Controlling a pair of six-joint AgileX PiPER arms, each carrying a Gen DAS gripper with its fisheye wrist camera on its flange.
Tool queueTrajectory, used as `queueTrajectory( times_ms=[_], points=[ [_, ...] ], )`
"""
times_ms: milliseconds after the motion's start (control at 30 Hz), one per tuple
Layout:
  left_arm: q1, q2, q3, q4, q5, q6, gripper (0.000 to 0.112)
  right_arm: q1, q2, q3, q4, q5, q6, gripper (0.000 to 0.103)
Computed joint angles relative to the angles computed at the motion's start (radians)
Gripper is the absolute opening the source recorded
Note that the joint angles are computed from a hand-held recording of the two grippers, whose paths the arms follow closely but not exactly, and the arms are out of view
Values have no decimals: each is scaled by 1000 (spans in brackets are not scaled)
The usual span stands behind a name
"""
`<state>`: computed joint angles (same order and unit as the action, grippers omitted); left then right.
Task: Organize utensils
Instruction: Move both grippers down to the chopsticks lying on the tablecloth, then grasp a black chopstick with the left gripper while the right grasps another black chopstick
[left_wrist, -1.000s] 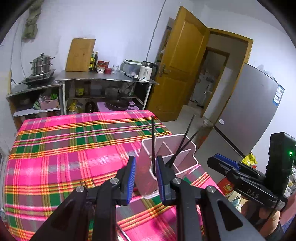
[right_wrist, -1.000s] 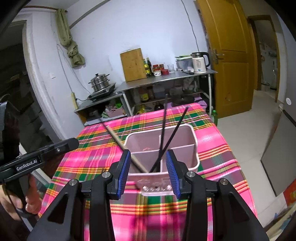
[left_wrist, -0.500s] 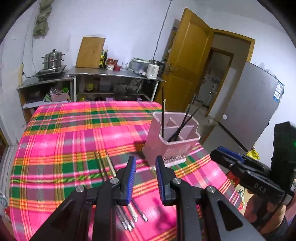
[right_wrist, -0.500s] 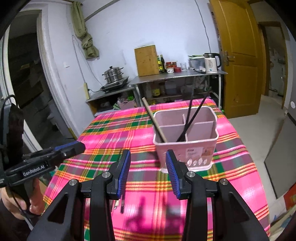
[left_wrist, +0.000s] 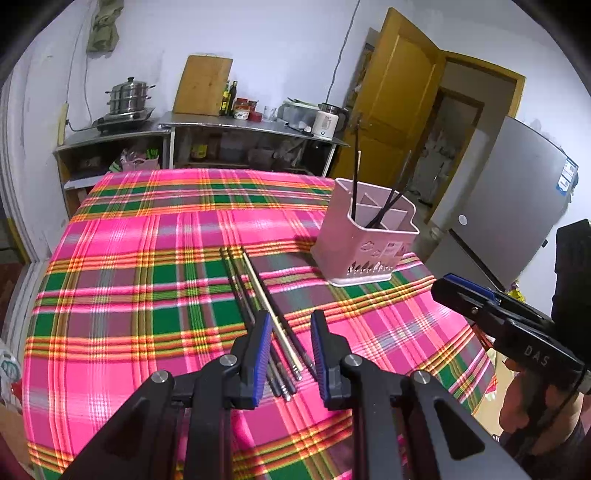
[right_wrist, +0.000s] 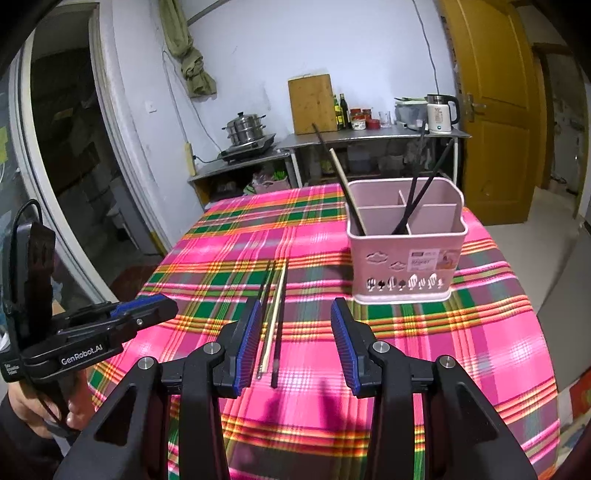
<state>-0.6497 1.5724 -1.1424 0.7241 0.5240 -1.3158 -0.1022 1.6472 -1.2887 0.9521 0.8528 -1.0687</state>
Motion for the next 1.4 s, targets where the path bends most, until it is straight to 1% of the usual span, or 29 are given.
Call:
queueTrajectory(
  times_ms=[100, 233, 433, 600, 700, 767, 900, 1067, 1133, 1267, 1400],
  points=[
    [-1, -8, 25, 11, -1, -25, 21, 16, 0, 17, -11, -10, 1, 40],
    [17, -4, 44, -10, -20, -21, 21, 39, 8, 25, -26, -22, 3, 40],
    [57, 20, 55, -49, -57, 9, 21, 61, 37, 13, -36, -33, 4, 40],
    [112, 68, 45, -108, -106, 71, 22, 88, 79, -12, -51, -45, 19, 40],
    [158, 123, 11, -166, -135, 136, 22, 109, 117, -33, -63, -57, 34, 40],
    [181, 166, -16, -176, -149, 155, 22, 125, 147, -52, -75, -67, 46, 40],
    [243, 276, -101, -296, -177, 285, 22, 160, 219, -107, -108, -87, 84, 36],
    [298, 401, -218, -431, -161, 425, 22, 207, 332, -208, -165, -98, 157, 30],
    [313, 432, -251, -457, -155, 452, 22, 228, 376, -252, -194, -100, 188, 25],
    [332, 479, -309, -505, -139, 506, 22, 260, 459, -338, -242, -87, 243, 23],
    [338, 498, -323, -518, -139, 523, 22, 285, 522, -413, -272, -65, 285, 22]
  ],
)
